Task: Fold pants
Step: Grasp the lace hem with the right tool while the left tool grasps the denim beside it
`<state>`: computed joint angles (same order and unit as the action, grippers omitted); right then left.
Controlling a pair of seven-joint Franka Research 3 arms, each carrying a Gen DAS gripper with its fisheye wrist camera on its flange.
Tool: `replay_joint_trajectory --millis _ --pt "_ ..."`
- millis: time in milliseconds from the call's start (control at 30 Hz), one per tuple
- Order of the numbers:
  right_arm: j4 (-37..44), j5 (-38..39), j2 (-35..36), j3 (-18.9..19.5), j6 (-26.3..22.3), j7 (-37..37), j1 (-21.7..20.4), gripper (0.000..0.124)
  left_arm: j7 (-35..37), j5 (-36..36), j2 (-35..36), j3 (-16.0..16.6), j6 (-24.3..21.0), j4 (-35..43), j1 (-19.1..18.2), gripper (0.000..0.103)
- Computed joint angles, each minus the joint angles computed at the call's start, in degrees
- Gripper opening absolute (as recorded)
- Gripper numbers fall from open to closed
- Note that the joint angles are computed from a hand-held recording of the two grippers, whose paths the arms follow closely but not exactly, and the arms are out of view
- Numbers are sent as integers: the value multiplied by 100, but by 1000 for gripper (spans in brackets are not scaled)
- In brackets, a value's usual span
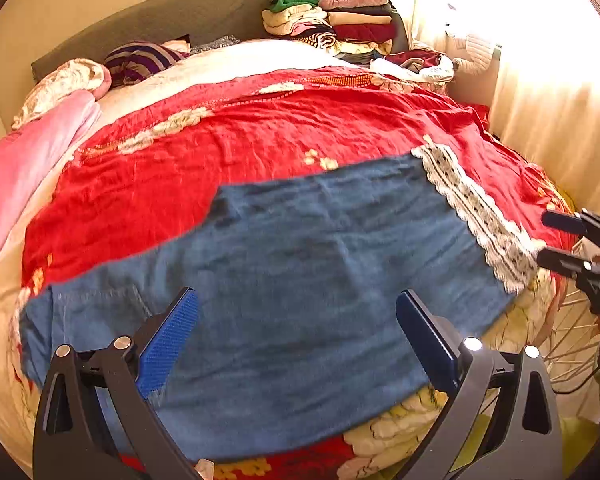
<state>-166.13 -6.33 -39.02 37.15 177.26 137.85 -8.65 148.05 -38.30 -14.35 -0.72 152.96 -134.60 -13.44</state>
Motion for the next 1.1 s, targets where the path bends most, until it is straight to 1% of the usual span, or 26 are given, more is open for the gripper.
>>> replay_joint_trajectory --millis 67,167,300,333,400,533,667,733,867,933,1033,1100 --pt "-95 26 -74 -52 19 16 28 73 -9 -35 112 -22 -73 192 -34 98" --pt "-224 77 -123 -132 102 6 73 74 62 -205 332 -94 -299 562 -79 98" --pt "-419 214 -179 -216 220 -13 118 74 111 -271 650 -338 -520 980 -44 98" --pt "-474 260 -169 -259 265 -22 137 74 61 -223 779 -419 -608 1135 -31 98" --pt "-535 346 -127 -319 335 -60 184 74 -5 -116 935 -573 -644 1298 19 98" --pt "-599 561 146 -549 599 -250 358 74 -129 87 1348 -842 -769 1710 75 98" --pt "-600 847 517 -848 930 -541 640 74 -497 579 1797 -1089 -797 2098 155 98" --pt "-586 978 626 -918 1008 -670 726 74 -625 797 2003 -1198 -826 2298 194 98" --pt "-503 1245 956 -1108 1139 -909 940 74 -628 834 2246 -1395 -850 2555 302 98" --pt "-474 1426 1074 -1094 1207 -950 955 74 -637 794 2339 -1481 -775 2621 334 98" --pt "-434 1673 1222 -1085 1312 -1044 997 74 -726 762 2502 -1590 -850 2772 370 98" --pt "-397 1807 1279 -1060 1329 -1151 1005 74 -615 647 2571 -1682 -854 2819 404 98"
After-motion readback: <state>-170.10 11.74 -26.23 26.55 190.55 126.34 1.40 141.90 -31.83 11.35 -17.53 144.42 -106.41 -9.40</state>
